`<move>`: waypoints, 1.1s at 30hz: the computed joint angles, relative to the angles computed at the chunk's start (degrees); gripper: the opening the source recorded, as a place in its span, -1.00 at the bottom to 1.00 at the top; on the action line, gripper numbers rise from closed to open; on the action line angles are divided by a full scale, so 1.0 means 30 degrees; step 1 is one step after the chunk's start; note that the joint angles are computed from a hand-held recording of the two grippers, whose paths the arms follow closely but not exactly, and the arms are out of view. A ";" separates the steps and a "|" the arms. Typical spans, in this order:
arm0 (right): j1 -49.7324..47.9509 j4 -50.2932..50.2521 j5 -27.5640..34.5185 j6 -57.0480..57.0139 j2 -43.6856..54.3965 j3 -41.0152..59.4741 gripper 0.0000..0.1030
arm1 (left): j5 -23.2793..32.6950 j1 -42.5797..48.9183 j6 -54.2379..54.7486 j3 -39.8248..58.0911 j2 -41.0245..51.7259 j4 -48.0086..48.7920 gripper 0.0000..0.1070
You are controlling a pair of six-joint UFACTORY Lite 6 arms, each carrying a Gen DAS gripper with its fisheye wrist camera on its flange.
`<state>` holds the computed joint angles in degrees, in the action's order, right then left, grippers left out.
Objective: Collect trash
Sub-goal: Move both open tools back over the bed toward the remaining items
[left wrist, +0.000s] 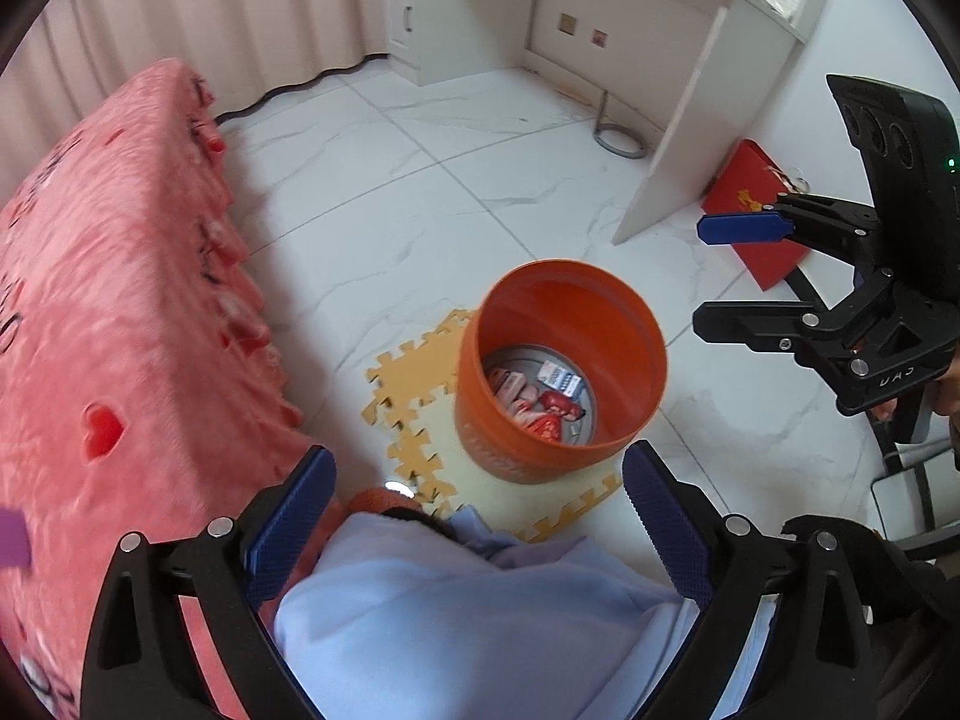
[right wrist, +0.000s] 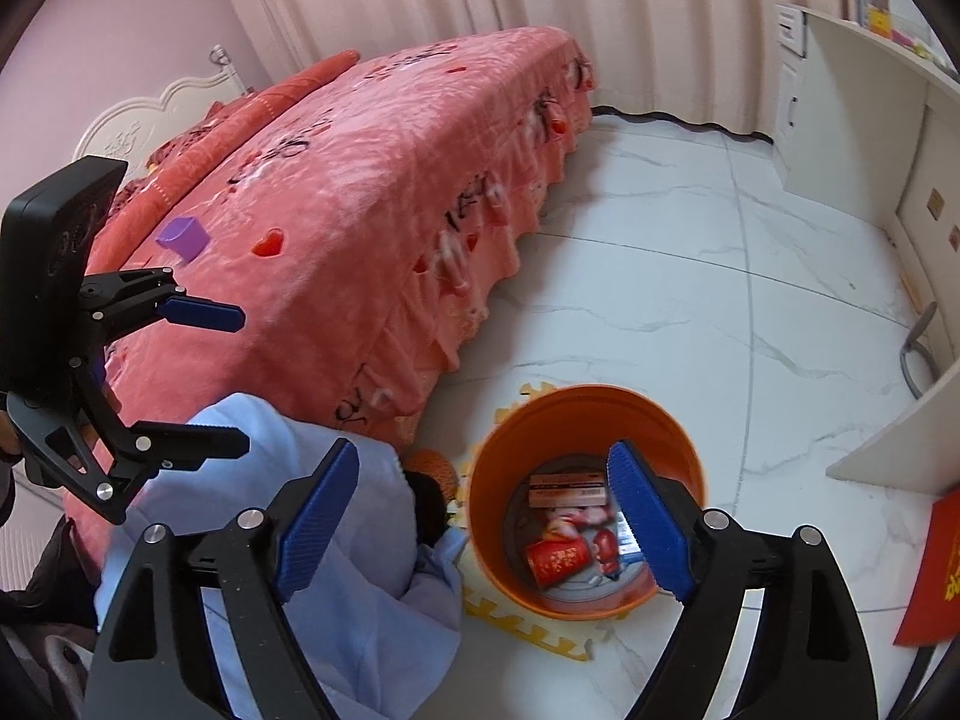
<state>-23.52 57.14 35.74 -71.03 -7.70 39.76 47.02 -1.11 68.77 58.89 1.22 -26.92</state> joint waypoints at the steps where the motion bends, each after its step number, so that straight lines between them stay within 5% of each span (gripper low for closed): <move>1: 0.0413 -0.0078 -0.0092 0.0284 -0.0175 -0.0032 0.64 | 0.0121 0.0366 0.0133 -0.0089 -0.0246 0.0002 0.78; 10: 0.6619 -0.1257 -0.1567 0.4336 -0.0717 0.1068 0.71 | 0.2434 0.6075 0.3378 -0.0112 -0.1973 -0.0764 0.82; 19: 1.4621 -0.3835 -0.3295 0.9591 0.3081 0.6295 0.71 | 0.4621 1.3328 0.6866 0.2446 -0.0402 -0.1398 0.82; 27: 1.9816 -0.7666 -0.2492 1.3968 1.0377 1.6007 0.71 | 0.5781 1.8508 0.7324 0.7987 0.4115 -0.1270 0.82; 33: 2.2033 -1.0462 0.0658 1.6788 1.7265 2.6648 0.71 | 0.7214 2.0962 0.6047 1.4457 0.8828 -0.0929 0.82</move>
